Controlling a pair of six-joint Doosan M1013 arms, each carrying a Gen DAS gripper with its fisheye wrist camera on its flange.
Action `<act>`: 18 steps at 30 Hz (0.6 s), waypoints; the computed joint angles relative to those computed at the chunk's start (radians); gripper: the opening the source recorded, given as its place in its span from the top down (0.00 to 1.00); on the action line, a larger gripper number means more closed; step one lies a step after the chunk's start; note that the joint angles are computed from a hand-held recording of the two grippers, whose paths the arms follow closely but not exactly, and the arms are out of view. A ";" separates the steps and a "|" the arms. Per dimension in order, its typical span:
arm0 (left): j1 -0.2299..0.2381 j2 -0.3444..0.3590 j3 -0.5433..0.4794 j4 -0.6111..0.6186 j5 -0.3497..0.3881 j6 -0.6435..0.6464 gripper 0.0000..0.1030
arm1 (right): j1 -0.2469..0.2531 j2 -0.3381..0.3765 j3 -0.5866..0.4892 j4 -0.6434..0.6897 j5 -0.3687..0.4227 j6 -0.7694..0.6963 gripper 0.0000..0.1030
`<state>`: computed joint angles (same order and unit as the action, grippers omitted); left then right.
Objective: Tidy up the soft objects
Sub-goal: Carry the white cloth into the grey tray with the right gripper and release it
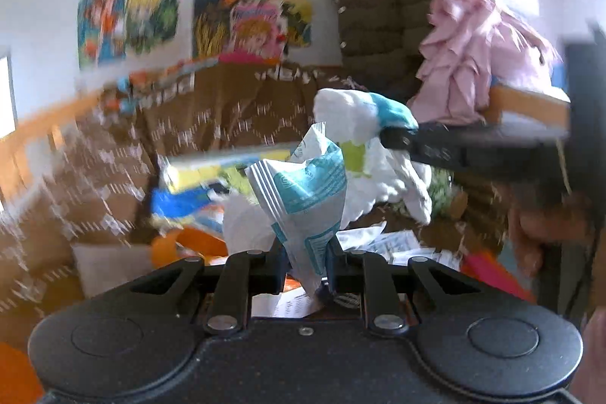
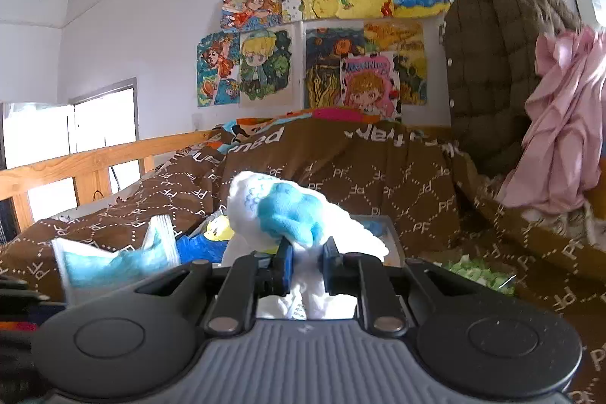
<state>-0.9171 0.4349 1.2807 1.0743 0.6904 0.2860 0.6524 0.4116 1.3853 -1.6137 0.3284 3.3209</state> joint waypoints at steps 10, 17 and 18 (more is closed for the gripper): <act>0.115 0.068 -0.096 -0.233 -0.165 0.055 0.79 | -0.053 0.070 -0.089 0.141 -0.044 -0.051 0.83; 0.181 0.134 -0.192 -0.535 -0.226 0.230 0.79 | -0.089 0.137 -0.179 0.344 -0.068 -0.182 0.83; 0.188 0.144 -0.207 -0.569 -0.226 0.253 0.79 | -0.092 0.146 -0.192 0.381 -0.070 -0.216 0.83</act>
